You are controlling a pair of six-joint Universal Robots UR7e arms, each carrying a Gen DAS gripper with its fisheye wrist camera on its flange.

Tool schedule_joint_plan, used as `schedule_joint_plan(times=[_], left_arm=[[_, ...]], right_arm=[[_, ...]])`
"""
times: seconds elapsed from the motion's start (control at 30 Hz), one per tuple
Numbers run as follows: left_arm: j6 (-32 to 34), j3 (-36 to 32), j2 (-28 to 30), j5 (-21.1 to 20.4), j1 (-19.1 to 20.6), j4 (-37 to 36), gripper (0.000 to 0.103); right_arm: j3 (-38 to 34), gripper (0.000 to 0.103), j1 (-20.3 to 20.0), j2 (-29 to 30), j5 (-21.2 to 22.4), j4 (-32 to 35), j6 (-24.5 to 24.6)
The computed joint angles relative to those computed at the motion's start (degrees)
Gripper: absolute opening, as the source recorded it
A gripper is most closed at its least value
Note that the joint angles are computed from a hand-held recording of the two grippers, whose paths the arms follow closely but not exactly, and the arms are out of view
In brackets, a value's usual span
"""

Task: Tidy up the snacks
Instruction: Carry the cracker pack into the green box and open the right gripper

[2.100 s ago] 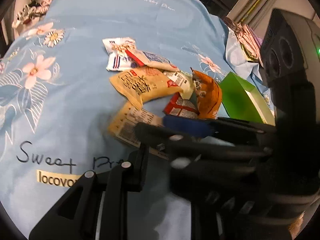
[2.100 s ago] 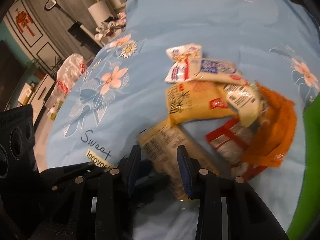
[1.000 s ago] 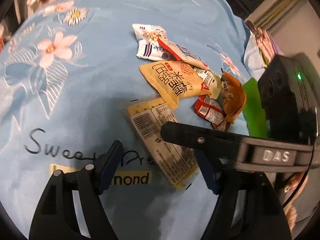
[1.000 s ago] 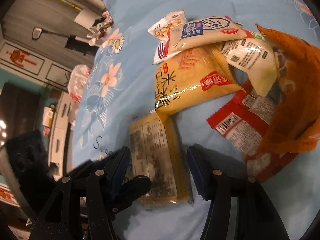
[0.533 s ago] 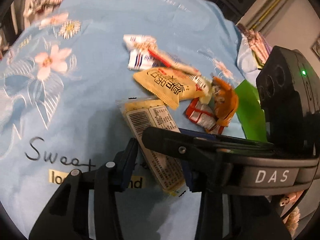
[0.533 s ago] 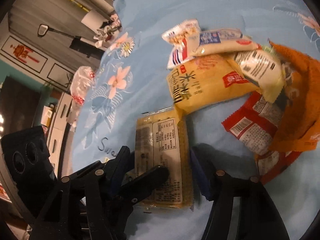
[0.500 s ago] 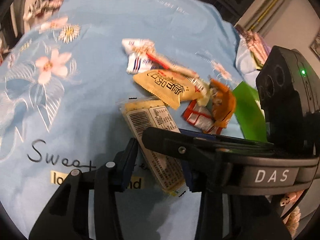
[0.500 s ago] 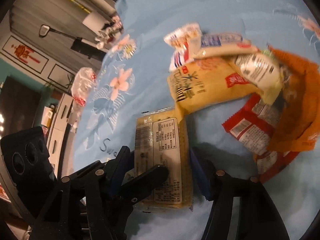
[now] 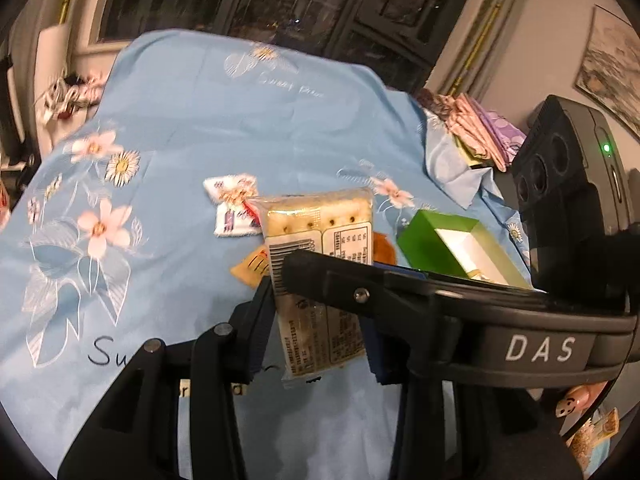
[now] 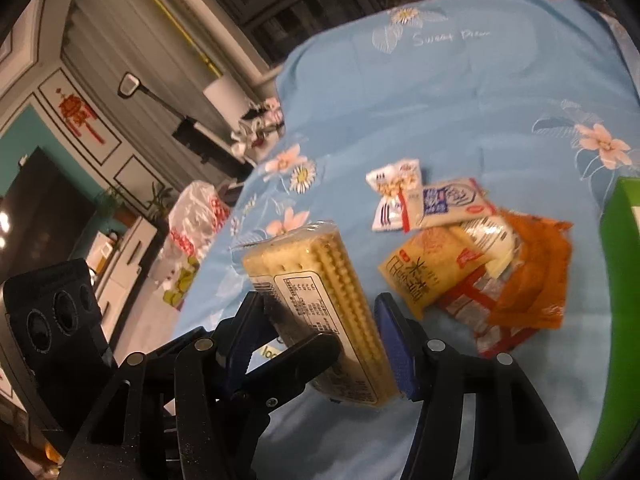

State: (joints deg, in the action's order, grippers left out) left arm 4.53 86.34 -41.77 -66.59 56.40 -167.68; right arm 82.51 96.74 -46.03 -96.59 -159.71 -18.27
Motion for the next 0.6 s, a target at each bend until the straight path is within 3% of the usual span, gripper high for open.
schedule_joint_plan(times=[0.37,0.6], left_arm=[[7.06,-3.35,3.45,-0.80,-4.34,-2.54,0.038],[8.57,-7.16,6.82,-3.49,-6.15,-0.95,0.037]], right_arm=[[7.42,0.061,-1.90,-7.94,3.61,-9.78,-0.32],[11.80,0.061,-3.77,-12.42,4.23,-16.58,0.86]])
